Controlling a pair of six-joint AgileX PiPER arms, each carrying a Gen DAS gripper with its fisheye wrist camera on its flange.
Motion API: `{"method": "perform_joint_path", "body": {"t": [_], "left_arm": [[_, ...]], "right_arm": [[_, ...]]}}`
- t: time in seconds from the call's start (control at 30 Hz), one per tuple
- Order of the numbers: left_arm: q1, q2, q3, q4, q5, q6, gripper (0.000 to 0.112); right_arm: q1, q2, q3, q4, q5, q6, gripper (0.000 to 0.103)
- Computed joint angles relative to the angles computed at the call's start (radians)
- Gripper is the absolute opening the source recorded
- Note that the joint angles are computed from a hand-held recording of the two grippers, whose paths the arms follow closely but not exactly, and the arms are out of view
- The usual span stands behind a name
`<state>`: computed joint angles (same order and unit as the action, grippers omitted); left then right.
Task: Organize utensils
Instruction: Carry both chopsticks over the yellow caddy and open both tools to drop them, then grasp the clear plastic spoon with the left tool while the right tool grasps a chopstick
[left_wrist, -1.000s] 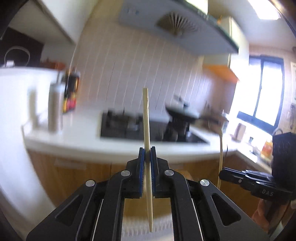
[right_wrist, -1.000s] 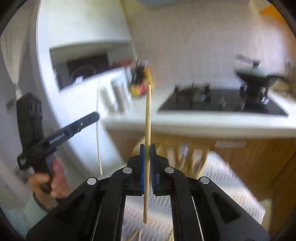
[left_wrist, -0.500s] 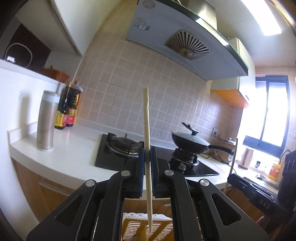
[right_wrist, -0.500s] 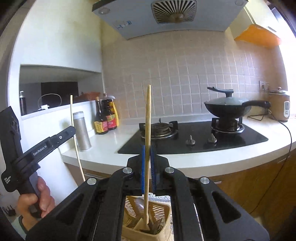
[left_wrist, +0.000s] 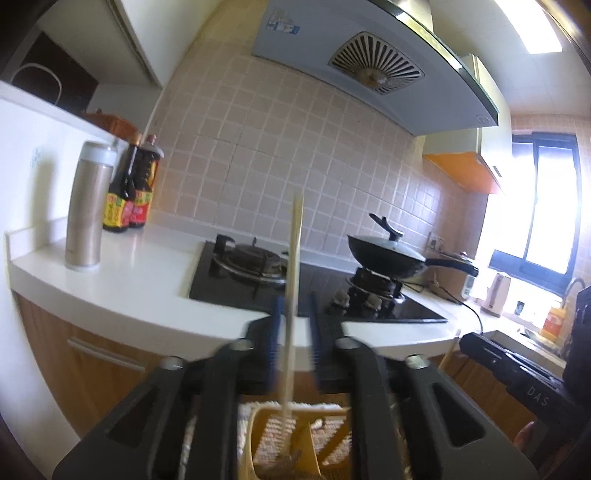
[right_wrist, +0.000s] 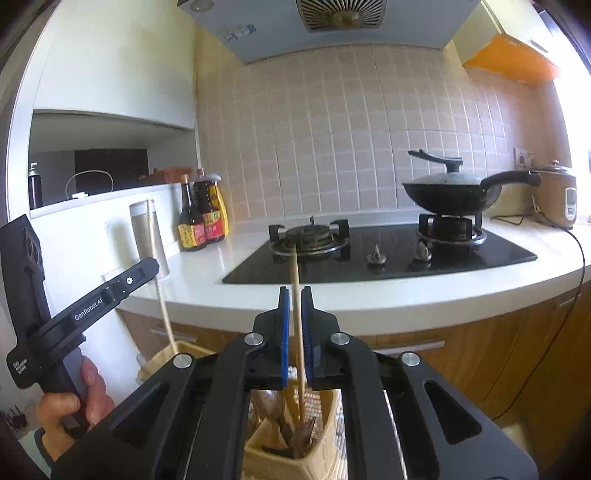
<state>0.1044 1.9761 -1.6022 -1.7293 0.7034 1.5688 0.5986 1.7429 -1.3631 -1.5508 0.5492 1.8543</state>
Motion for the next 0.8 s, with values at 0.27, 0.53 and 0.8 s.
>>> {"method": "perform_joint_path", "body": {"t": [0.27, 0.53, 0.8], "left_arm": [[0.096, -0.112, 0.106, 0.119, 0.157, -0.061, 0.064], [0.220, -0.284, 0.230, 0.415, 0.290, -0.249, 0.070], [0.278, -0.371, 0.331, 0.812, 0.402, -0.432, 0.070]], "right_arm": [[0.055, -0.121, 0.132, 0.111, -0.029, -0.052, 0.051], [0.191, -0.243, 0.197, 0.558, 0.080, -0.388, 0.051], [0.255, -0.220, 0.164, 1.054, 0.191, -0.723, 0.051]]}}
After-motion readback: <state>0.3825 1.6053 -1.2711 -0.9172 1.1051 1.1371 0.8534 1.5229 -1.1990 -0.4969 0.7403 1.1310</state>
